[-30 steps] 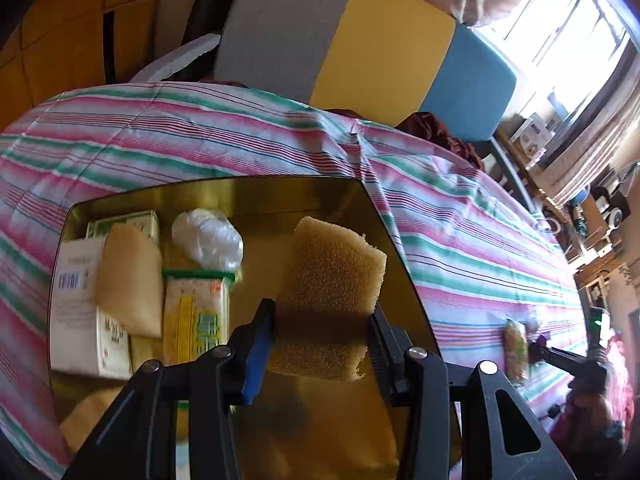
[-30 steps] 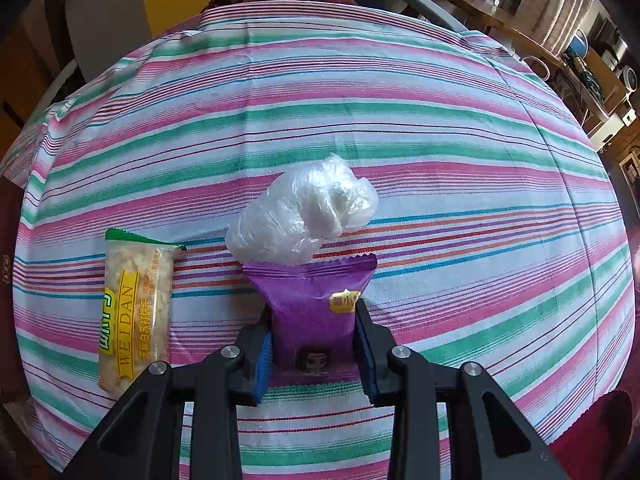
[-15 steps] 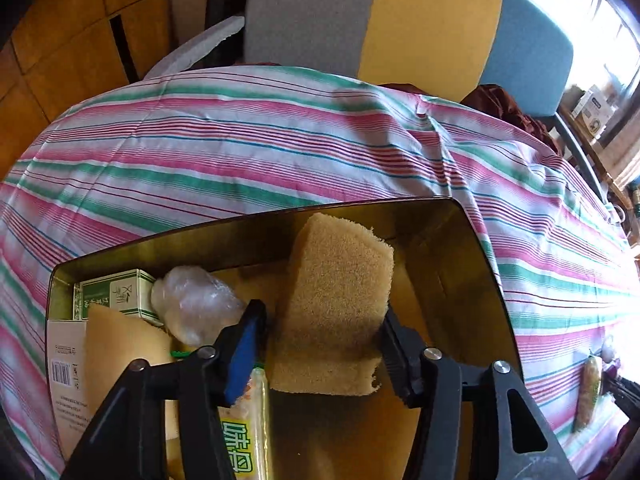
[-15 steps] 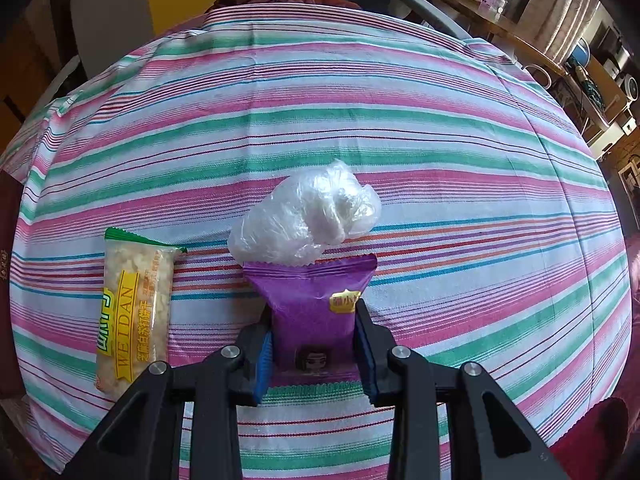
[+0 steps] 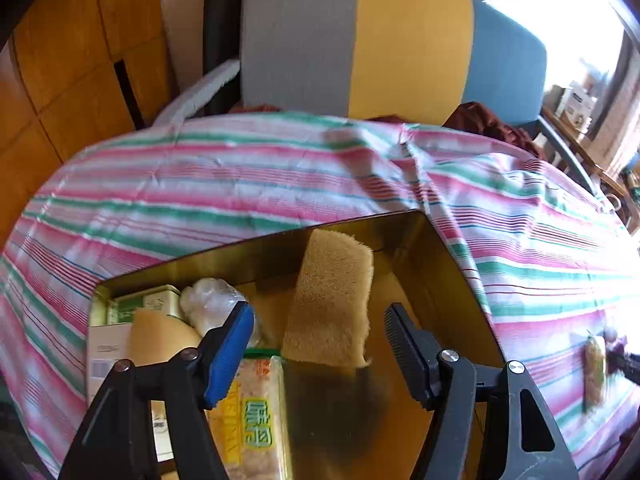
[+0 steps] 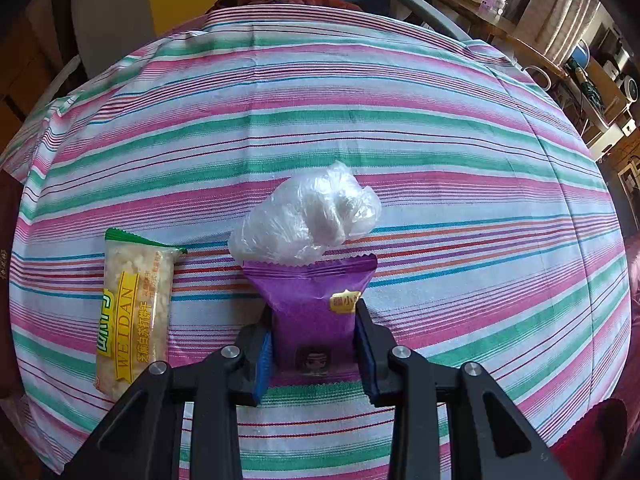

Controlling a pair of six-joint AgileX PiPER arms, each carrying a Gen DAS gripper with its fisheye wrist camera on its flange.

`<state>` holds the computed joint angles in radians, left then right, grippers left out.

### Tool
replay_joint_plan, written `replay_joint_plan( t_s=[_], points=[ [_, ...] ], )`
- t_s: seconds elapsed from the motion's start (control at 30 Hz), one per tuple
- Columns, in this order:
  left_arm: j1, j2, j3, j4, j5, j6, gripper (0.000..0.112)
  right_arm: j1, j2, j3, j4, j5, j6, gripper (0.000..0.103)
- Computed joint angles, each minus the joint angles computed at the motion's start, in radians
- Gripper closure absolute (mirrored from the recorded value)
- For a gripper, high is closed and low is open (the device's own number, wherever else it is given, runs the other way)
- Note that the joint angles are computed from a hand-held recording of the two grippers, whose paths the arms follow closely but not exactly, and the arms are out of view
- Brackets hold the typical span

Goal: Organize objects
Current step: 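Carry the yellow sponge into the gold tray and release it with the left tool, then carry the purple snack packet into the gold tray and release it with the right tool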

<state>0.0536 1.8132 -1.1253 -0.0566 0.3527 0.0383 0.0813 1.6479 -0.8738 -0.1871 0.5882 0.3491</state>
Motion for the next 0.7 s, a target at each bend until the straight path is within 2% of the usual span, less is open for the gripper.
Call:
replay_joint_plan(
  t_s=[0.1, 0.2, 0.27, 0.3, 0.33, 0.5, 0.6, 0.7],
  points=[
    [-0.008, -0.104, 0.095, 0.062, -0.061, -0.039, 0.041, -0.022, -0.049, 0.017, 0.018, 0.028, -0.039, 0.069],
    [-0.009, -0.232, 0.211, 0.087, -0.128, -0.066, 0.037, -0.006, -0.03, 0.013, 0.007, 0.014, -0.013, 0.069],
    [-0.003, -0.298, 0.267, 0.032, -0.15, -0.01, 0.036, 0.026, -0.014, 0.011, -0.01, 0.004, 0.037, 0.069],
    [-0.001, -0.327, 0.291, 0.004, -0.158, 0.016, 0.036, 0.018, 0.021, 0.019, -0.018, -0.038, 0.042, 0.069],
    [0.002, -0.363, 0.321, -0.036, -0.17, 0.051, 0.036, 0.016, 0.021, 0.02, -0.017, -0.041, 0.04, 0.069],
    [0.008, -0.485, 0.422, -0.168, -0.176, 0.177, 0.036, 0.034, 0.016, 0.017, -0.023, -0.031, 0.067, 0.069],
    [0.004, -0.531, 0.464, -0.115, -0.184, 0.125, 0.036, 0.036, 0.021, 0.021, -0.035, -0.041, 0.077, 0.069],
    [0.012, -0.573, 0.504, -0.161, -0.19, 0.179, 0.036, 0.051, 0.04, 0.004, -0.061, -0.041, 0.104, 0.069]
  ],
)
